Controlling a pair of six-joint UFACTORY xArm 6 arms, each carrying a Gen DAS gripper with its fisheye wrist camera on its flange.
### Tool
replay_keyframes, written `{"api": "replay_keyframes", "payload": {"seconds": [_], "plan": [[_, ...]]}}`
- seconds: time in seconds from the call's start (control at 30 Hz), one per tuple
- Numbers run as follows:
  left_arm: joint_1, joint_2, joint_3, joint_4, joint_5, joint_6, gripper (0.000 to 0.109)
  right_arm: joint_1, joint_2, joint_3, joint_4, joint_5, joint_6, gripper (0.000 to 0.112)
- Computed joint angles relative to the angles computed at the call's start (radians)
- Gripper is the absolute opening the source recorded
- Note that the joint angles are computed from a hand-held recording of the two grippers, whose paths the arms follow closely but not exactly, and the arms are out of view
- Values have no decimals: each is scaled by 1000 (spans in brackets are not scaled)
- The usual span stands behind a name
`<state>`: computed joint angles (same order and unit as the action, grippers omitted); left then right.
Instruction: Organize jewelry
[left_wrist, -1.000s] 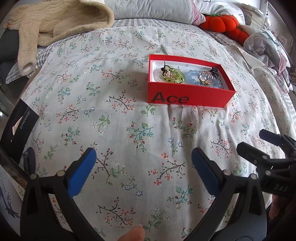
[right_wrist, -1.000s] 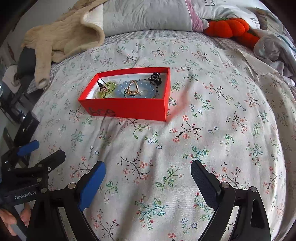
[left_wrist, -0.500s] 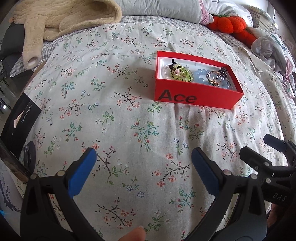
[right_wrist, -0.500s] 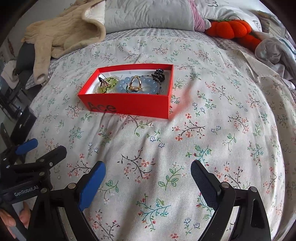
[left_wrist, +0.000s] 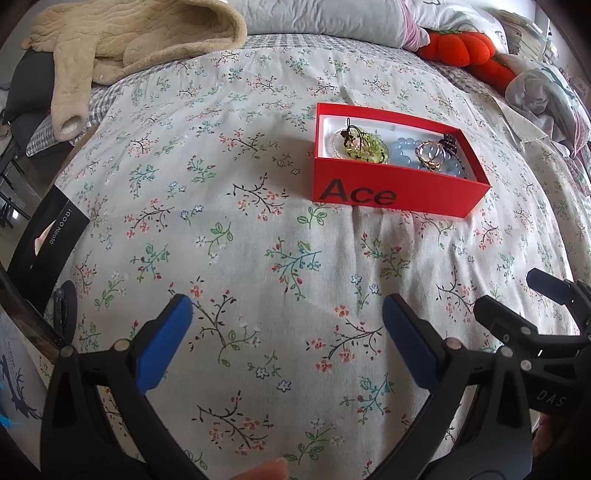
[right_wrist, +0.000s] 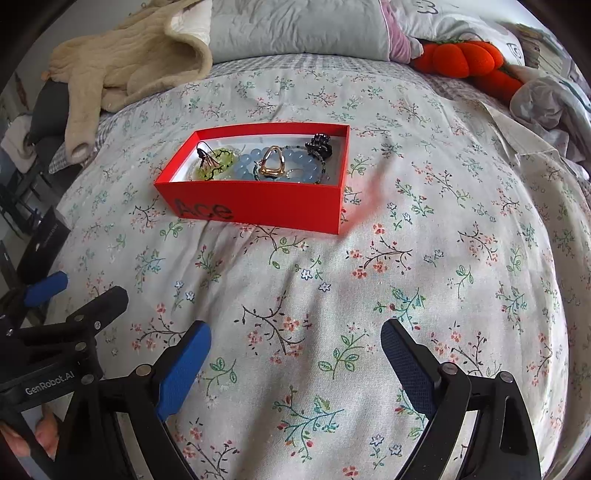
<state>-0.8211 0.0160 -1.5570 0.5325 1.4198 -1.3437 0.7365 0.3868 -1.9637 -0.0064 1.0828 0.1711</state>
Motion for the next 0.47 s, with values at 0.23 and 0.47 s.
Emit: {"api": "replay_keyframes", "payload": {"seconds": [0.23, 0.47], "plan": [[-3, 6, -5, -1, 0, 10, 102, 4, 5, -7, 2, 8, -11, 94], [-5, 4, -4, -6, 4, 17, 102, 6, 4, 0, -7, 4, -2, 94]]}}
